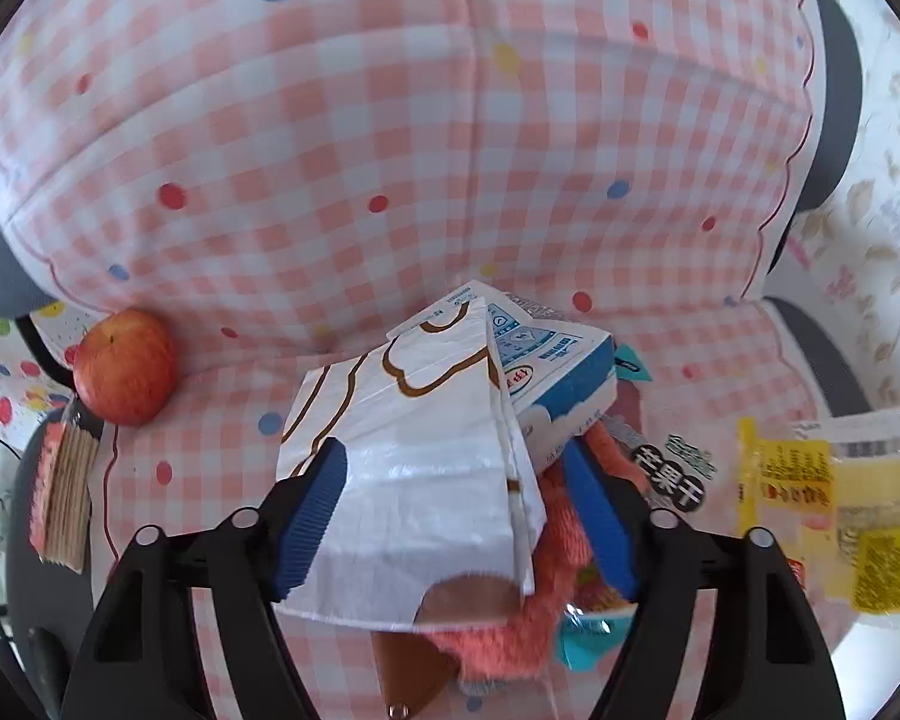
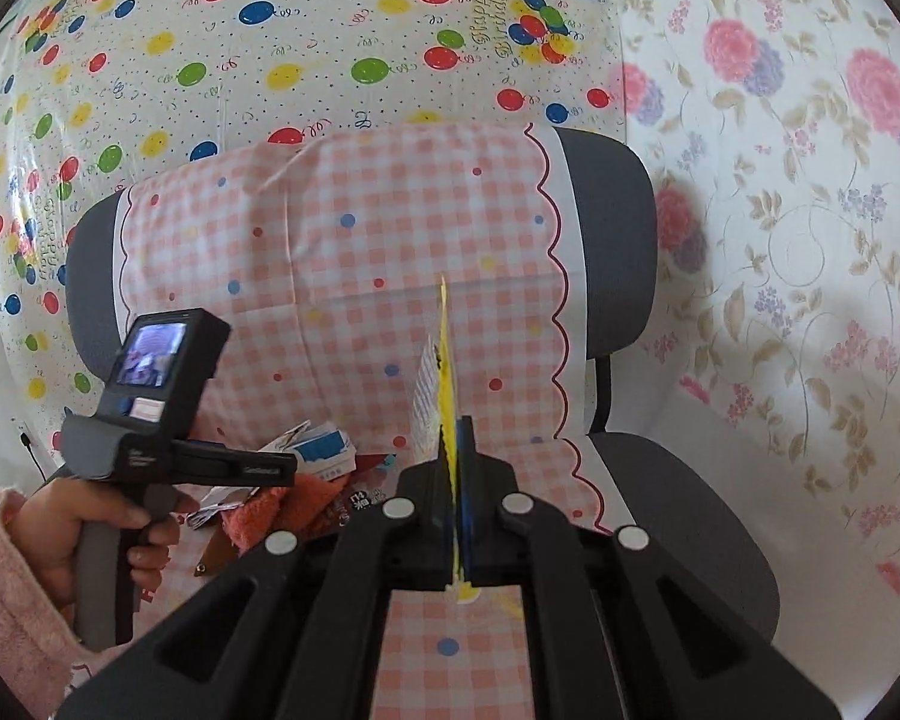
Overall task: Collect trash
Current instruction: 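Grasp the white paper bag with the left tool while the right lifts the plastic bag, then carry both bags to the bin while the right tool releases the plastic bag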
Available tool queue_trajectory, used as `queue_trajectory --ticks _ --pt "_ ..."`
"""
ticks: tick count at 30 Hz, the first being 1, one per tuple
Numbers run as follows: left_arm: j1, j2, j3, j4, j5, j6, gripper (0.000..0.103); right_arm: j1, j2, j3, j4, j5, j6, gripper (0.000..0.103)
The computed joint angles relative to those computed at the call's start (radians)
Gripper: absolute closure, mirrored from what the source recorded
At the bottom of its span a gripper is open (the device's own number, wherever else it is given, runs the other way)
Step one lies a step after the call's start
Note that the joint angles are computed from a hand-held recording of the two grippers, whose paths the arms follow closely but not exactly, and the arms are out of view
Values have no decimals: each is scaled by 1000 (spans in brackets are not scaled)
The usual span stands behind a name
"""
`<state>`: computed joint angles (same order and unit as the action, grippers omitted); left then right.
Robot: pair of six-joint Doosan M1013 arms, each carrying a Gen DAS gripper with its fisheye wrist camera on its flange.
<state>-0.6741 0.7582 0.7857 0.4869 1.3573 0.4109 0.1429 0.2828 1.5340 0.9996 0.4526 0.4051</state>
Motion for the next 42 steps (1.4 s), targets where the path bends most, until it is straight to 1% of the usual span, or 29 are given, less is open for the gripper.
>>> queue_trajectory --ticks 2,3,4,5,6,7,8,9,10,11,13,15,18,19,20,22,26,27,31,33,34,39,42 --pt "6 27 -44 -4 58 23 34 -1 1 -1 0 6 -1 102" --pt "12 32 -53 -15 72 33 35 -2 1 -1 3 8 -4 102" --pt "17 33 -54 -30 78 38 37 -3 1 -1 8 9 -7 102" --pt "22 24 -42 -51 64 37 39 -3 1 -1 10 7 -8 102" --pt "25 21 -38 -65 62 45 46 -4 1 0 13 7 -10 102" --pt "26 19 -36 -71 70 52 56 -5 1 0 17 8 -11 102" --pt "26 10 -25 -73 73 58 60 -6 1 0 16 11 -7 102" --pt "26 8 -25 -74 79 64 67 -7 1 -1 15 15 -7 102" --pt "27 -3 -7 -69 80 65 75 -7 -2 2 19 13 -11 102" --pt "28 -19 15 -60 81 59 79 -8 -3 4 22 13 -15 102" --pt "30 -52 65 -45 70 43 94 -9 -8 11 36 11 -30 102" --pt "26 -97 124 -9 46 12 99 -11 -14 19 58 2 -52 102" --pt "4 -171 205 91 6 -52 101 -16 -21 27 86 1 -71 102" --pt "-5 -198 233 115 -23 -82 102 -20 -24 31 102 4 -82 102" --pt "-18 -237 274 145 -73 -129 102 -23 -27 33 115 8 -92 102" --pt "-47 -280 315 207 -125 -186 102 -31 -38 46 159 18 -124 102" --pt "-114 -315 350 311 -175 -253 102 -49 -57 61 189 49 -139 102" --pt "-126 -312 349 324 -185 -260 102 -54 -63 66 191 58 -139 102" --pt "-197 -299 349 427 -196 -325 102 -74 -90 95 209 69 -158 102" --pt "-226 -280 337 465 -191 -327 102 -88 -103 108 198 75 -142 102" --pt "-235 -274 334 471 -201 -324 102 -95 -110 116 193 76 -135 101" --pt "-266 -246 324 461 -321 -310 102 -133 -162 172 222 54 -171 102" --pt "-276 -227 313 465 -391 -311 102 -161 -208 216 240 16 -195 101"
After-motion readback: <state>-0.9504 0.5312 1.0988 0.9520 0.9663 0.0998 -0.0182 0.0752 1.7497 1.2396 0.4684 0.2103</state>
